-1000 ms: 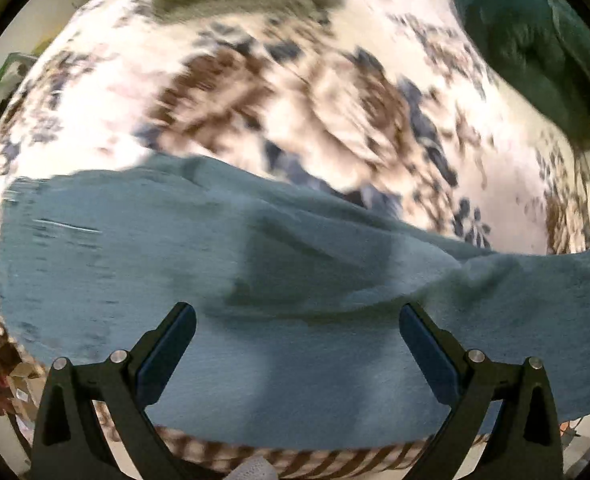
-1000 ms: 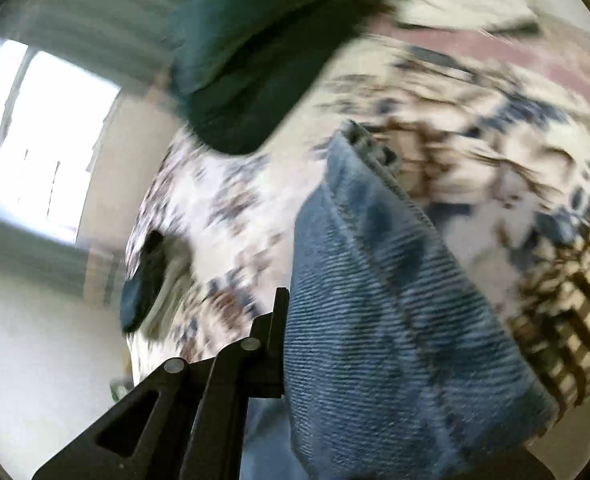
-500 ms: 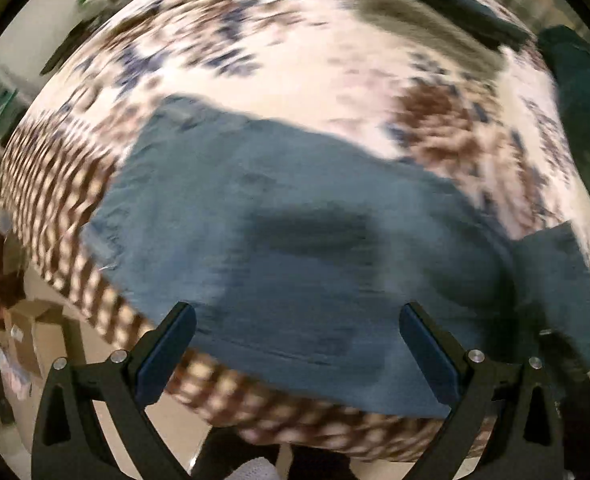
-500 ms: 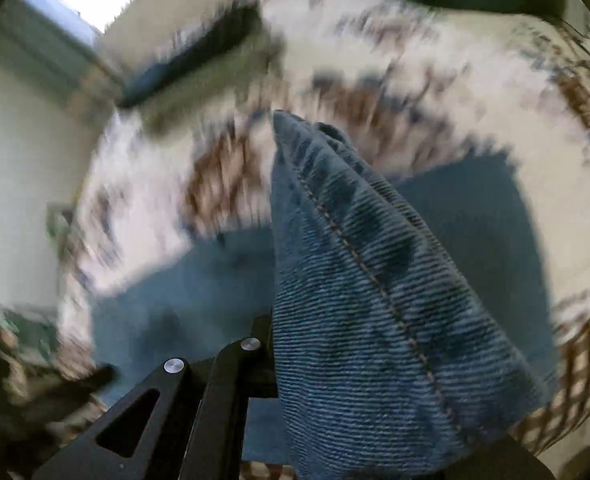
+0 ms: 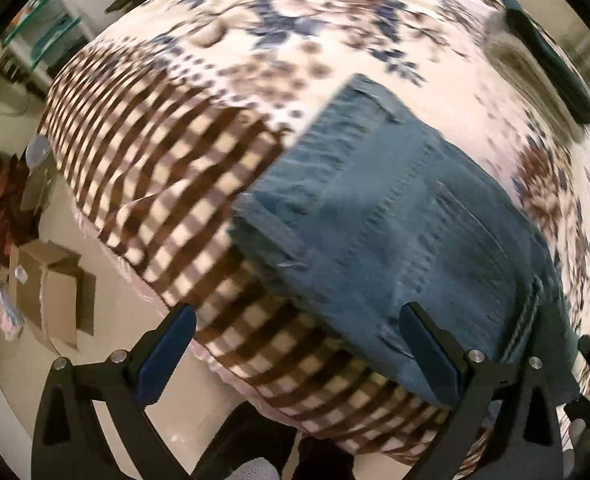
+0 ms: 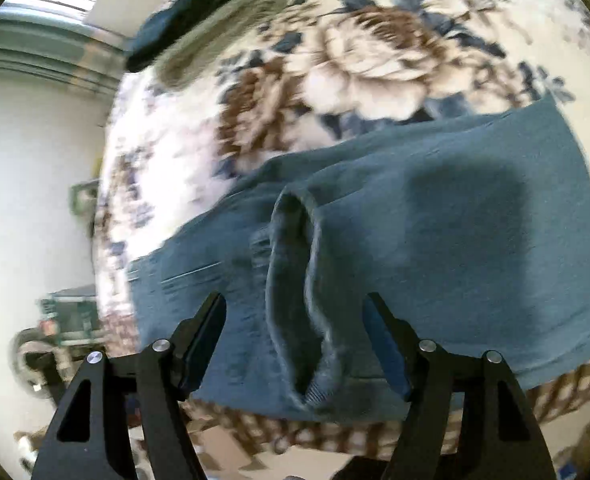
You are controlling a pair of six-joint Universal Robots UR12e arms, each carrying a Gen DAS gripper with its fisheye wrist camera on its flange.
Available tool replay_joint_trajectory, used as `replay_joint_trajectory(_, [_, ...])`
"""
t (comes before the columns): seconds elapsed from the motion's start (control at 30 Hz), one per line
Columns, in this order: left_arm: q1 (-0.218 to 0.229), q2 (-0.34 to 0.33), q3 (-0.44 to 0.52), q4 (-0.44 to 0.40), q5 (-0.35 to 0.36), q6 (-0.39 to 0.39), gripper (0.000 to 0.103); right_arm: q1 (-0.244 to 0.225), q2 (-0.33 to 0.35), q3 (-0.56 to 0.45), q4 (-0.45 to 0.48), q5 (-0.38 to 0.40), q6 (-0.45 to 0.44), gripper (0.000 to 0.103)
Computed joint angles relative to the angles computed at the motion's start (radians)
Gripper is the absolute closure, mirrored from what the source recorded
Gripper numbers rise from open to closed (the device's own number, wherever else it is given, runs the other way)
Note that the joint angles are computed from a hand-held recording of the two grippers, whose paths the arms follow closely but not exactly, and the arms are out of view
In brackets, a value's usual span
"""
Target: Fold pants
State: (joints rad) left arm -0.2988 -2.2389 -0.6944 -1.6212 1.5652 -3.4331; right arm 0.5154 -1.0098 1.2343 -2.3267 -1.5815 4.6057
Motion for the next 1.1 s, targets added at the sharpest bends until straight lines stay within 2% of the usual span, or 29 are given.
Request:
replay_joint_trajectory(0.03, [0.004, 0.0, -0.001, -0.006, -0.003, -0.011, 0.0, -0.006, 0.011, -0.017, 0.028, 0.037, -0.02, 0.03])
replay_joint_trajectory(0.1, [0.013, 0.0, -0.003, -0.015, -0.009, -0.034, 0.0, -0.032, 0.022, -0.002, -0.03, 0.148, -0.051, 0.03])
replay_joint_trajectory(0.17, [0.016, 0.0, -0.005, -0.014, -0.003, -0.04, 0.0, -0.032, 0.04, -0.027, -0.042, 0.163, -0.065, 0.03])
replay_joint_trajectory(0.23, [0.017, 0.0, -0.006, -0.012, 0.005, -0.042, 0.0, -0.018, 0.053, -0.081, 0.087, 0.092, -0.09, 0.03])
replay_joint_trajectory(0.3, [0.019, 0.001, -0.009, -0.01, 0.007, -0.05, 0.0, -0.011, 0.06, -0.101, 0.124, 0.065, -0.075, 0.03])
replay_joint_trajectory(0.37, [0.019, 0.001, -0.01, -0.011, 0.01, -0.057, 0.0, -0.018, 0.064, -0.094, 0.117, 0.102, -0.024, 0.03])
replay_joint_trajectory(0.43, [0.018, 0.002, -0.014, -0.008, 0.015, -0.061, 0.0, -0.027, 0.093, -0.125, 0.16, 0.16, -0.012, 0.03])
replay_joint_trajectory(0.5, [0.014, -0.001, -0.014, -0.009, 0.027, -0.068, 0.0, -0.032, 0.132, -0.171, 0.203, 0.219, -0.021, 0.028])
replay_joint_trajectory(0.57, [0.013, -0.003, -0.014, -0.009, 0.027, -0.079, 0.0, -0.035, 0.171, -0.219, 0.203, 0.275, -0.068, 0.028])
replay_joint_trajectory(0.63, [0.013, -0.002, -0.015, -0.003, 0.026, -0.088, 0.0, -0.028, 0.188, -0.262, 0.228, 0.242, -0.101, 0.028])
replay_joint_trajectory(0.73, [0.018, 0.005, -0.03, 0.02, 0.004, -0.109, 0.0, -0.018, 0.165, -0.251, 0.215, 0.16, -0.109, 0.028])
replay_joint_trajectory(0.83, [0.047, 0.019, -0.075, 0.061, -0.115, -0.189, 0.0, -0.012, 0.122, -0.203, 0.221, 0.098, -0.075, 0.028])
replay_joint_trajectory(0.87, [0.061, 0.029, -0.109, 0.095, -0.176, -0.243, 0.0, -0.011, 0.111, -0.194, 0.246, 0.085, -0.063, 0.028])
replay_joint_trajectory(0.93, [0.076, 0.049, -0.177, 0.191, -0.238, -0.327, 0.002, -0.015, 0.085, -0.158, 0.259, 0.079, -0.046, 0.028])
replay_joint_trajectory(0.97, [0.081, 0.055, -0.21, 0.248, -0.261, -0.36, 0.004, -0.016, 0.078, -0.147, 0.268, 0.08, -0.045, 0.028])
replay_joint_trajectory(1.07, [0.094, 0.056, -0.278, 0.405, -0.335, -0.416, 0.052, -0.022, 0.057, -0.105, 0.294, 0.081, -0.034, 0.028])
replay_joint_trajectory(1.1, [0.093, 0.052, -0.284, 0.43, -0.331, -0.43, 0.052, -0.023, 0.052, -0.095, 0.307, 0.079, -0.03, 0.028])
